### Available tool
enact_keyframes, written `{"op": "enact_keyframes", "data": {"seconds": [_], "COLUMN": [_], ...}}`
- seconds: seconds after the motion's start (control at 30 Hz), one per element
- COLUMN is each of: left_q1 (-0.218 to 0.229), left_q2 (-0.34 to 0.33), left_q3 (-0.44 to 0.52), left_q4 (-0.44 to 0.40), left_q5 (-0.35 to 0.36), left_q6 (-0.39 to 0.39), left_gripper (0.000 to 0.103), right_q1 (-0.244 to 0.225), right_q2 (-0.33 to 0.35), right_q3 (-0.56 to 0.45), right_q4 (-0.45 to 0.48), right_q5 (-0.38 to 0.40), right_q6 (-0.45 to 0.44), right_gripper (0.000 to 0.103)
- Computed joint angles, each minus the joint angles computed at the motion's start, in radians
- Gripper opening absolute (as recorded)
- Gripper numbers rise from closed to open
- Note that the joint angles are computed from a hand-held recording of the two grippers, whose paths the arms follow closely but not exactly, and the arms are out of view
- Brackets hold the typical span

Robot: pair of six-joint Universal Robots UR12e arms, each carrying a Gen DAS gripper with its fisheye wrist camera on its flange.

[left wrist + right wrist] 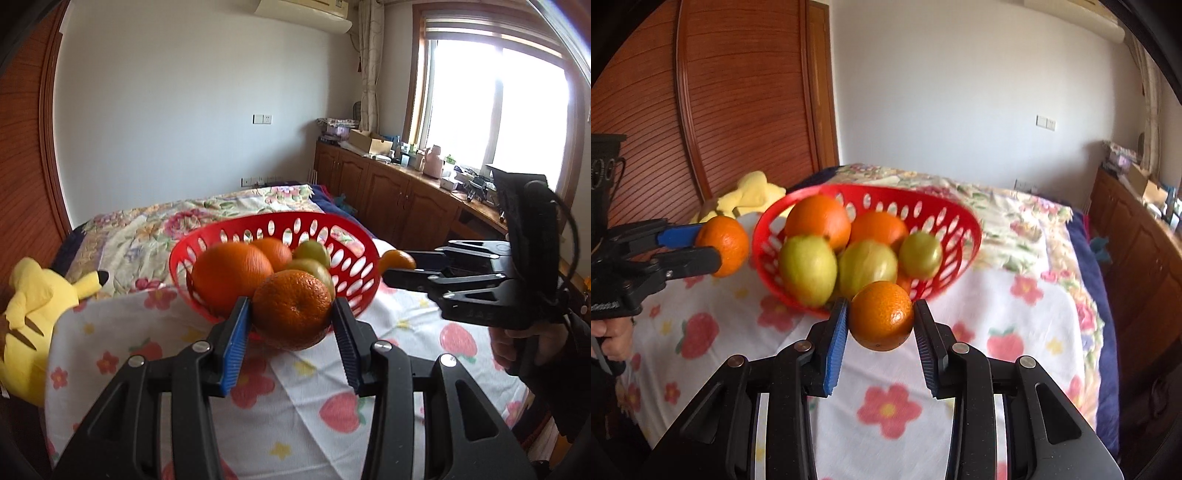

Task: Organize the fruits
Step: 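Carry both tangerines over the red basket with the left and right tools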

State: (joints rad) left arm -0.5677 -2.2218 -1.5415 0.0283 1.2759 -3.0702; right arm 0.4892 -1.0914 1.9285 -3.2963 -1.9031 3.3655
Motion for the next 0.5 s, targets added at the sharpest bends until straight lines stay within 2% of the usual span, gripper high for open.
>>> {"op": "enact_keyframes", "data": {"seconds": [0.5], "left_q1": [-0.023], "left_q2": [-0.076], "left_q3": [0.155], "left_q4": [-0.089], "left_q5": [0.045], "left_q6": [-0.008], "left_gripper": [0.043], "right_q1": [-0.056], "right_q2": [0.033], "right_q3": [-0.053], "right_q4": [0.027], "right_q5": [0.069], "right_q6": [-0.064], "right_gripper": [0.035]}}
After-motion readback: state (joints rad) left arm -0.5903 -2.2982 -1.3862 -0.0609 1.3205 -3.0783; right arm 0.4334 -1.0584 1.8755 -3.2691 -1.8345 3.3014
